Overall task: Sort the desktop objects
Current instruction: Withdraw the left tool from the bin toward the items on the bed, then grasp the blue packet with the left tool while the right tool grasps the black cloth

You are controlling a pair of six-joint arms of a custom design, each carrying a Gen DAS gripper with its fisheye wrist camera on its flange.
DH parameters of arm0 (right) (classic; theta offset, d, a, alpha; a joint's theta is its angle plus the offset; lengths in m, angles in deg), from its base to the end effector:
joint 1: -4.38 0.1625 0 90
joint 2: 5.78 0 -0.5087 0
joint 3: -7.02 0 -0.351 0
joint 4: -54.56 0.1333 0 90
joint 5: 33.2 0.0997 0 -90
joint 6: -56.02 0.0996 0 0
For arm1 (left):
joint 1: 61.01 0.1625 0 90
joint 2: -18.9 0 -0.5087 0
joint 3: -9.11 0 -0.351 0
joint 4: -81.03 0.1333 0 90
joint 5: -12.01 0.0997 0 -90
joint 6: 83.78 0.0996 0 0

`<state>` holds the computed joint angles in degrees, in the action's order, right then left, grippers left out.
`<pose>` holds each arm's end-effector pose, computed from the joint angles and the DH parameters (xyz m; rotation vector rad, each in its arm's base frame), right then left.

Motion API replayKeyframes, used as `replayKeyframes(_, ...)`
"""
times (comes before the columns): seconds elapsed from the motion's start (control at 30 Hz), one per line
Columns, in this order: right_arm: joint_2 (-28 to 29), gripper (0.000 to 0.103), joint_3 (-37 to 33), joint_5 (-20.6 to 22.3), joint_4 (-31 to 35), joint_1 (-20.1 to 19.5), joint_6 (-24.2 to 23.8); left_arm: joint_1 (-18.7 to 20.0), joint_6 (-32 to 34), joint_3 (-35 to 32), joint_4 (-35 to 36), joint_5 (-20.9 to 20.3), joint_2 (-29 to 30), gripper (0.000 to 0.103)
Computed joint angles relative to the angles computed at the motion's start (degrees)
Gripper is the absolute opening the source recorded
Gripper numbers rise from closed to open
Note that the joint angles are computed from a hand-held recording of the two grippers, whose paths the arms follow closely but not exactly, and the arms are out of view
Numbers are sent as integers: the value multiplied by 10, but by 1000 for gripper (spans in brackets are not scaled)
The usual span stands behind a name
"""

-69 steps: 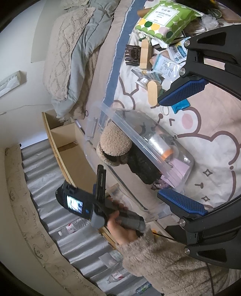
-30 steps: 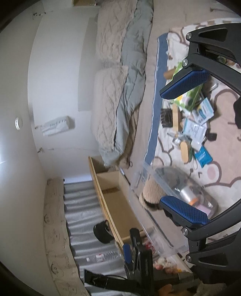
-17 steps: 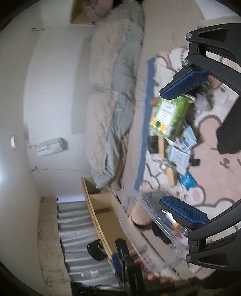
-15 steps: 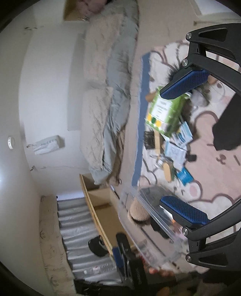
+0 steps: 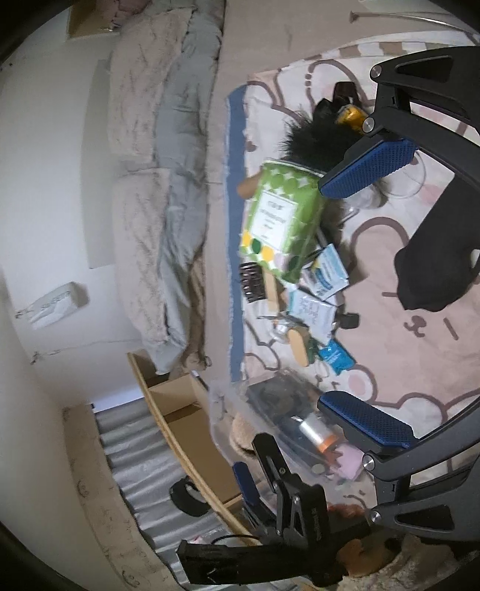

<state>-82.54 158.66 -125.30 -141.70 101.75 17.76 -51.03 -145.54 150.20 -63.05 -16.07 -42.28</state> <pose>0.1728 -0.3255 0.2858 1.0969 -2.6455 0.7614 -0.3320 -0.2830 0.1770 0.6391 2.0951 -1.0672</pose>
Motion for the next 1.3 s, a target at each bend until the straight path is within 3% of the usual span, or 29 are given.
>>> replayKeyframes(0.23,8,103,-12,-40,53,-14,8,41,103,14,-144,-44,59,103)
replayKeyframes(0.37,-2,103,-14,-40,87,-30,0,71,128,9,-169,-69,82,103)
replayKeyframes(0.57,23,103,-3,-100,61,-37,-24,105,134,7,-177,-98,99,103)
replayKeyframes(0.6,32,101,-4,-115,63,-40,-18,107,133,7,-175,-100,98,103)
replayKeyframes(0.7,60,63,-8,-152,56,-50,-5,120,131,7,-181,-104,99,103)
replayKeyframes(0.8,91,43,-21,-201,47,-60,34,132,122,10,-187,-101,96,103)
replayKeyframes(0.87,99,41,-34,-214,63,-70,61,145,115,11,-189,-102,92,101)
replayKeyframes(1.0,111,40,-48,-212,76,-94,96,177,109,10,-202,-112,84,85)
replayKeyframes(1.3,179,40,-46,-269,49,-113,109,225,100,-5,-139,-109,89,85)
